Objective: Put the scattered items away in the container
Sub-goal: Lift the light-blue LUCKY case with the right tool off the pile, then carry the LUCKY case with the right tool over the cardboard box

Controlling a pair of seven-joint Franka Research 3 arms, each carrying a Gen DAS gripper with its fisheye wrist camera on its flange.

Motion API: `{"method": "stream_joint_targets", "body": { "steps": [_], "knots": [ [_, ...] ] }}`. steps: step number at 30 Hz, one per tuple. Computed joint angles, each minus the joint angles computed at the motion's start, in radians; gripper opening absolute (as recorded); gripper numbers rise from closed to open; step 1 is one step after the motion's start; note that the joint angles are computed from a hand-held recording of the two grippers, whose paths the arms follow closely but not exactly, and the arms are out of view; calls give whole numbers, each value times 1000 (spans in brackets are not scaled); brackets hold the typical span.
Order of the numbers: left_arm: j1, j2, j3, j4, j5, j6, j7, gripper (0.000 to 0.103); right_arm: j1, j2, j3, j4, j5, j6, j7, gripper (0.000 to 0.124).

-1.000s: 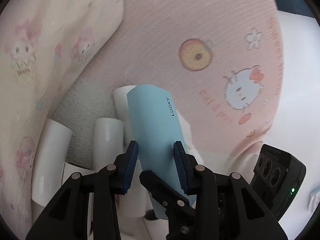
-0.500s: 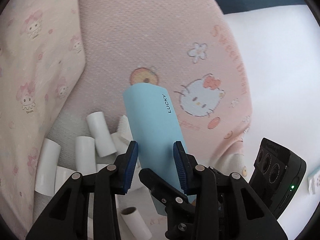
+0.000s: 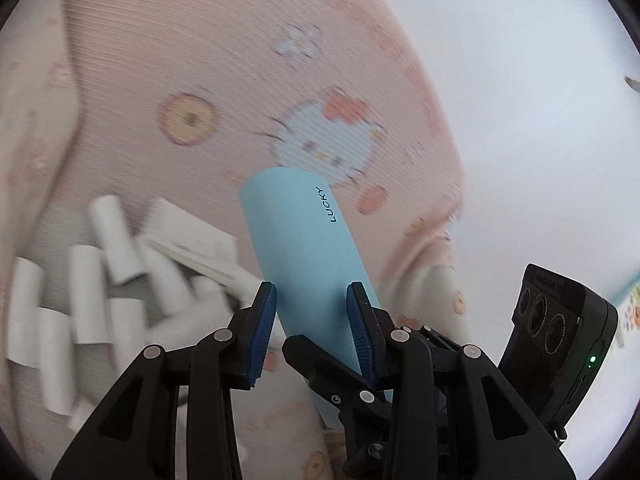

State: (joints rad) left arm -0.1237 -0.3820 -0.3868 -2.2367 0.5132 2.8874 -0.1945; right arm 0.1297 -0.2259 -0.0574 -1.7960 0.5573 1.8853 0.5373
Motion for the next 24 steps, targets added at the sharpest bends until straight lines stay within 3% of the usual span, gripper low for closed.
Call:
{"method": "stream_joint_targets", "body": {
  "steps": [7,13,19,24],
  "knots": [
    [-51,184,-15,194,40,3,51,40,-65,23,-53,57,-9,-5,6,59],
    [-121,319,-21,343,155,-40,-28,40,-128,41,-85,95,-21,-28,-6,59],
    [-218,514,-3,548,-52,2,247,40,-189,27,-111,84,-76,61,-64,59],
    [-304,765,-36,894,-193,-127,461,40,-261,150,-158,251,-86,-11,-58,59]
  ]
}}
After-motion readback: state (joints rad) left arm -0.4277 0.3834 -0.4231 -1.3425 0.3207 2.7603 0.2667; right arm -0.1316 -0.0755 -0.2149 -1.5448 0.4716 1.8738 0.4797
